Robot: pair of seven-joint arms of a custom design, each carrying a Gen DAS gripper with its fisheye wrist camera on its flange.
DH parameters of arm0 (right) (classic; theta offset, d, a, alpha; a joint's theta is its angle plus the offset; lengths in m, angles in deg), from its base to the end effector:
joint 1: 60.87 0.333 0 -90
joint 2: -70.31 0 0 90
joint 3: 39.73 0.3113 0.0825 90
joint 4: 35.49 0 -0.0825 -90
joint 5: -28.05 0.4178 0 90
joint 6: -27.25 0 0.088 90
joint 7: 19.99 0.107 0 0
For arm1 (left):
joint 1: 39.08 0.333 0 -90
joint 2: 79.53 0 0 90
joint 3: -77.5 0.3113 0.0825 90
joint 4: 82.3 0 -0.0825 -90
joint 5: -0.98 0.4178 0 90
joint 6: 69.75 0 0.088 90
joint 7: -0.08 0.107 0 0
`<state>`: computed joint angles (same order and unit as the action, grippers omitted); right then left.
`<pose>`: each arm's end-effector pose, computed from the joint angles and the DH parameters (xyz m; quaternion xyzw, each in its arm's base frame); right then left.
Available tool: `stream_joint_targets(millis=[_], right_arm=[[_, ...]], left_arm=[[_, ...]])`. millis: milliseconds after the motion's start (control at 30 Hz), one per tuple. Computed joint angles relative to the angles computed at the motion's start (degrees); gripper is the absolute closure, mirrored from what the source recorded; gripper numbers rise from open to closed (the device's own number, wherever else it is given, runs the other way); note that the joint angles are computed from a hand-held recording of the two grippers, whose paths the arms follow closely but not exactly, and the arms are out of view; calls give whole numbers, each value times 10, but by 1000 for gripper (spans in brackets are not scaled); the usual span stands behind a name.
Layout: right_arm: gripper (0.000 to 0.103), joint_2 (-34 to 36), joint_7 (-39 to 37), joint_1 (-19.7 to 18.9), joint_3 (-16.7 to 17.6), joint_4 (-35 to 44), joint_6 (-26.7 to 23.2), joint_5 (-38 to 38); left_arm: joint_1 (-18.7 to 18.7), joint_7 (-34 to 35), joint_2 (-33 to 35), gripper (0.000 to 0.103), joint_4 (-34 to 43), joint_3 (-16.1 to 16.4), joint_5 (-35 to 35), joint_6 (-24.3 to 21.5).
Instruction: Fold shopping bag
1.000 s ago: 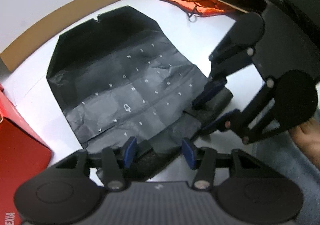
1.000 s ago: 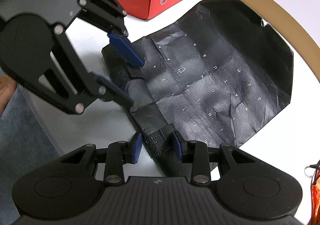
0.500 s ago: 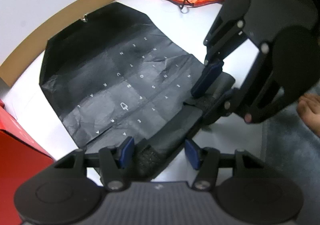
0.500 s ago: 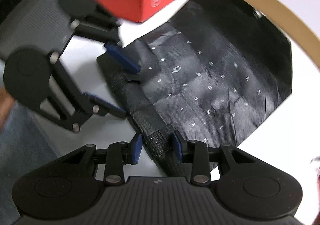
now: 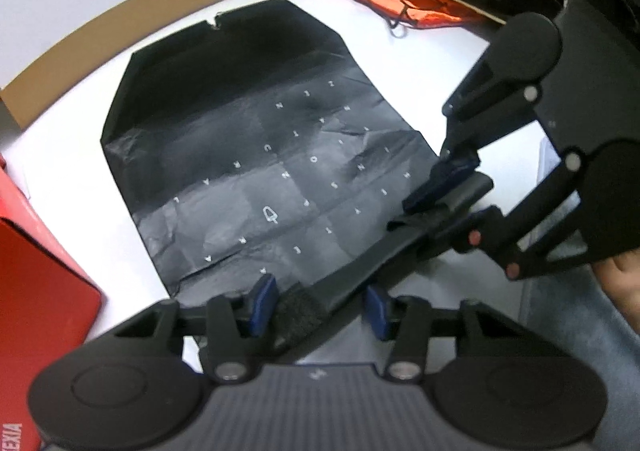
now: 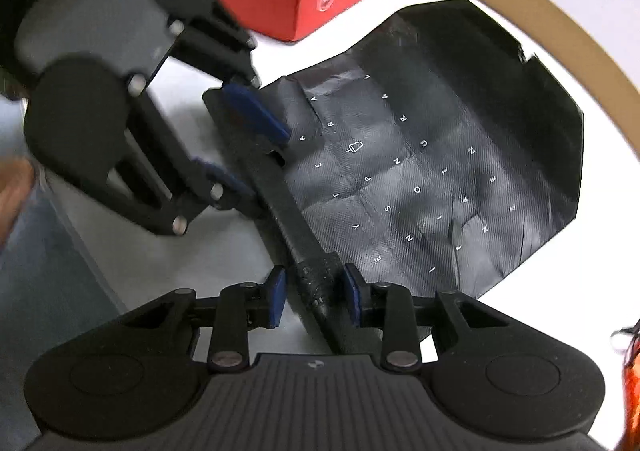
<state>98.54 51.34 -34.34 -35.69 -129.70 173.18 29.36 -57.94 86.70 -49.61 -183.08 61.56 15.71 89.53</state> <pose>0.6408 0.3703 0.3514 -0.9119 0.3553 -0.1101 0.1733 0.6022 -0.4045 0.3127 -0.4105 0.8742 -0.2275 0.1250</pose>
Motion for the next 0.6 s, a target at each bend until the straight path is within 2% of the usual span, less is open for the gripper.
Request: stream_joint_targets(millis=[100,367,600], right_arm=[[77,3,6,-24,18,13,-23,58],[77,17,-11,-61,35,48,-89,145],[78,46,-13,-86,39,98,-160,203]], left_arm=[[4,-2,9,54,20,-6,-13,-8],[18,24,24,54,35,-19,-34,4],[24,41,46,55,63,-26,-50,23]])
